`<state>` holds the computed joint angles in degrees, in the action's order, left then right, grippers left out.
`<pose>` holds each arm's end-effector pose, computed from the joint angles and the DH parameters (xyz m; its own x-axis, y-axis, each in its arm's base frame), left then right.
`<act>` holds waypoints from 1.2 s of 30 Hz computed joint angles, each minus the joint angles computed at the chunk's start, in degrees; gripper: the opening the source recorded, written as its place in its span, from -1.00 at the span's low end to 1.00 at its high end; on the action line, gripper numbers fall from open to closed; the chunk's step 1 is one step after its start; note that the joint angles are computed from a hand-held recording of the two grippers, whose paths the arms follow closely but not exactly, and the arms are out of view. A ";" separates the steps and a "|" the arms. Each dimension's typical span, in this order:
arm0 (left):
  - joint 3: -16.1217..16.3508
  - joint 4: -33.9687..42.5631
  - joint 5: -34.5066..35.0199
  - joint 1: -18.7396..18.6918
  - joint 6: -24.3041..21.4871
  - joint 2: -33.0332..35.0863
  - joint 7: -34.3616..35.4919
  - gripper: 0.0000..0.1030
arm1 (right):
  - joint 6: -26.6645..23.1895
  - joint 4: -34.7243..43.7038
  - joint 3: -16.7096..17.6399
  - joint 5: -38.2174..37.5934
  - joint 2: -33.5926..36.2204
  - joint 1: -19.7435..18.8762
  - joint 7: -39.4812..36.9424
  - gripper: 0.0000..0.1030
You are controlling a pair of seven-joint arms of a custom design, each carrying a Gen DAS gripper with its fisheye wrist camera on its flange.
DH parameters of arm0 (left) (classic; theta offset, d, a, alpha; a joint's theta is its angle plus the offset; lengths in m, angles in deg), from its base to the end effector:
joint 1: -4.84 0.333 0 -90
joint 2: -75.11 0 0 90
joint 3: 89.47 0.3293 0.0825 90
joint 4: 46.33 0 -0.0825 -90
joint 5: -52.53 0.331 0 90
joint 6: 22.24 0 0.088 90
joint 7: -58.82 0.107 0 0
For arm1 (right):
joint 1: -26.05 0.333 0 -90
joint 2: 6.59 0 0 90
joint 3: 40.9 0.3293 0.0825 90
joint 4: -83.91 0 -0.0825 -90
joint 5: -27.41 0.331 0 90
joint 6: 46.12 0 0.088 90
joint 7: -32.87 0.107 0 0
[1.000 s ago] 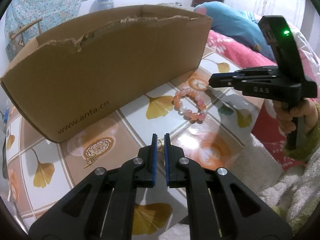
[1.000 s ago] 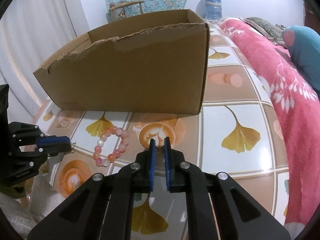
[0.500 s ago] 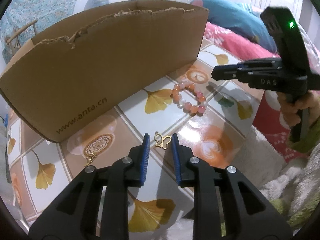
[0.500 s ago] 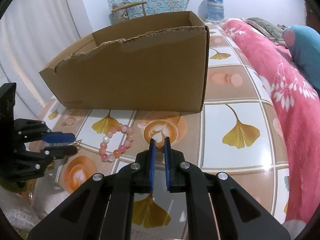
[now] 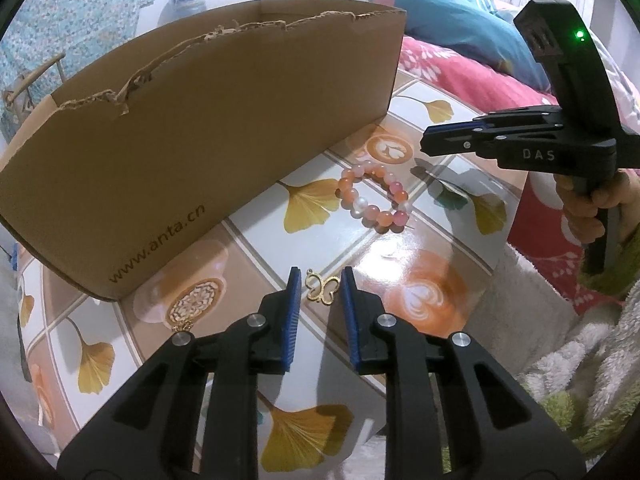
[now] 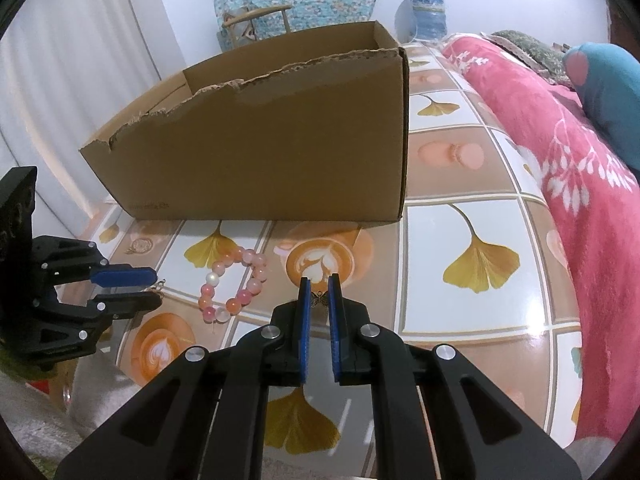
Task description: Organize jewelry
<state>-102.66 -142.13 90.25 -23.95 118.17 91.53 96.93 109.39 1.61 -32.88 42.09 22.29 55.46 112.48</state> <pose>0.4856 -0.4119 0.5282 -0.1943 -0.9803 -0.0359 -0.7592 0.1735 -0.6274 0.5812 0.4018 0.5246 0.6143 -0.7688 -0.1779 -0.6277 -0.3395 -0.7005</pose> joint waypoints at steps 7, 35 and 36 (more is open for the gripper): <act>0.29 0.17 0.91 -0.34 -0.23 0.15 -1.64 -0.77 | 1.07 -0.87 0.53 0.98 -0.55 -0.59 -0.84 -0.83; 0.25 -3.19 4.25 0.74 3.84 -2.04 -8.17 -0.92 | 1.39 -2.09 1.85 5.71 -1.67 -2.26 -4.45 -0.47; 0.27 -3.34 4.27 0.77 4.00 -2.11 -8.24 -0.91 | 1.13 -2.23 1.96 5.77 -1.77 -2.33 -4.65 -0.39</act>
<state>-102.40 -145.47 94.52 -23.18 122.17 89.42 88.69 110.52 -0.62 -30.92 47.86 20.52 53.12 107.83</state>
